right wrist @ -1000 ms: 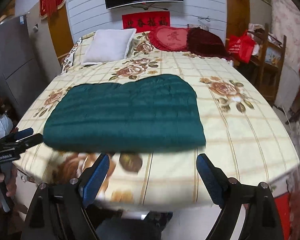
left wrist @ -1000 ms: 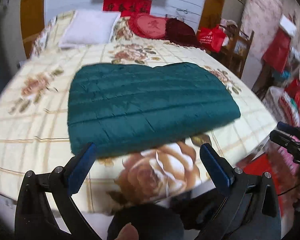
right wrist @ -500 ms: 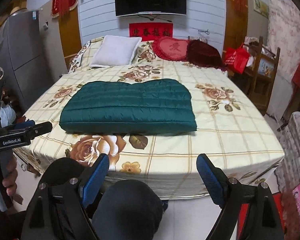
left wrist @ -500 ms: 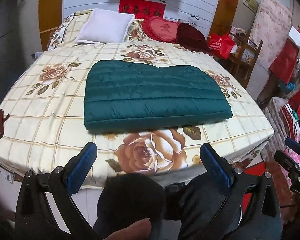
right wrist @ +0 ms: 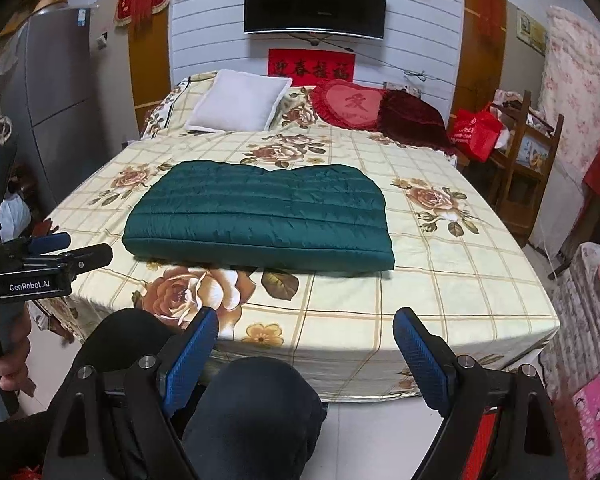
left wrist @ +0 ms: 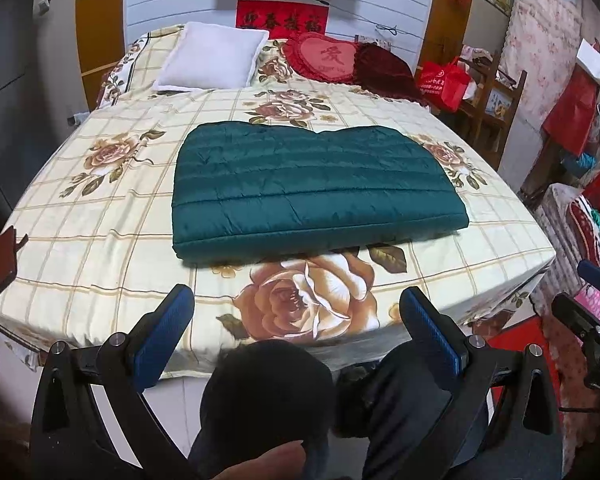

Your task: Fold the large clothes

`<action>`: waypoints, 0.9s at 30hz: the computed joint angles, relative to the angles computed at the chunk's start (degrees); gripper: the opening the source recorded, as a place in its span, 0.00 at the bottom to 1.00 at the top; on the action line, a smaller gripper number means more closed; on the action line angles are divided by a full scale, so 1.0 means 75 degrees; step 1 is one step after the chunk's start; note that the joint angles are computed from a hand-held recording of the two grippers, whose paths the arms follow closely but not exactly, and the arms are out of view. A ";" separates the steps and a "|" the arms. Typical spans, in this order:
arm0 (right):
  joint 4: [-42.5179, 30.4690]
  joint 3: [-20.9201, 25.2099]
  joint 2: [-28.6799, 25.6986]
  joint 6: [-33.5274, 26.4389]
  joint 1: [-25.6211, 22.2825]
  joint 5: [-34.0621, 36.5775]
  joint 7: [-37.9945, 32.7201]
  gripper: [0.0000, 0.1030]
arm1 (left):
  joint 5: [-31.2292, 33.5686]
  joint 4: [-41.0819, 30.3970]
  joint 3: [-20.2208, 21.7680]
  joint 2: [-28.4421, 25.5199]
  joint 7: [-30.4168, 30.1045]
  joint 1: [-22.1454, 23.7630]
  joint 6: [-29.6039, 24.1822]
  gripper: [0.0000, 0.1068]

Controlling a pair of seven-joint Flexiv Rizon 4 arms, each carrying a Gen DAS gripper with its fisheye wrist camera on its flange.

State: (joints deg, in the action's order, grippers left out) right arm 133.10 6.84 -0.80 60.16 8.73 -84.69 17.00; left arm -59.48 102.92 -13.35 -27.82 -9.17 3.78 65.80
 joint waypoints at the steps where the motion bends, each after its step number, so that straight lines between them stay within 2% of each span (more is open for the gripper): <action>1: -0.0008 0.0000 -0.0014 -0.0025 0.0004 0.0006 -0.0010 0.85 | -0.0009 -0.0004 -0.0004 -0.0001 0.0014 0.0003 -0.0002 0.96; 16: 0.0079 -0.0032 0.0015 0.0082 -0.0077 -0.0118 0.0253 0.85 | -0.0123 0.0087 -0.0006 0.0053 0.0176 -0.0070 0.0077 0.96; 22: 0.0073 -0.0036 0.0001 0.0147 -0.0095 -0.0161 0.0287 0.85 | -0.0072 0.0063 0.0010 0.0035 0.0100 -0.0037 -0.0120 0.96; 27: 0.0050 -0.0049 -0.0044 0.0199 -0.0098 -0.0169 0.0302 0.85 | -0.0551 0.0166 -0.0079 0.0105 0.0558 -0.0035 -0.0055 0.96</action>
State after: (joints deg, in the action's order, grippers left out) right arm 133.48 6.47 -1.13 61.66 8.00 -85.96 19.26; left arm -63.61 104.17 -13.94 -27.03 -4.98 3.52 65.38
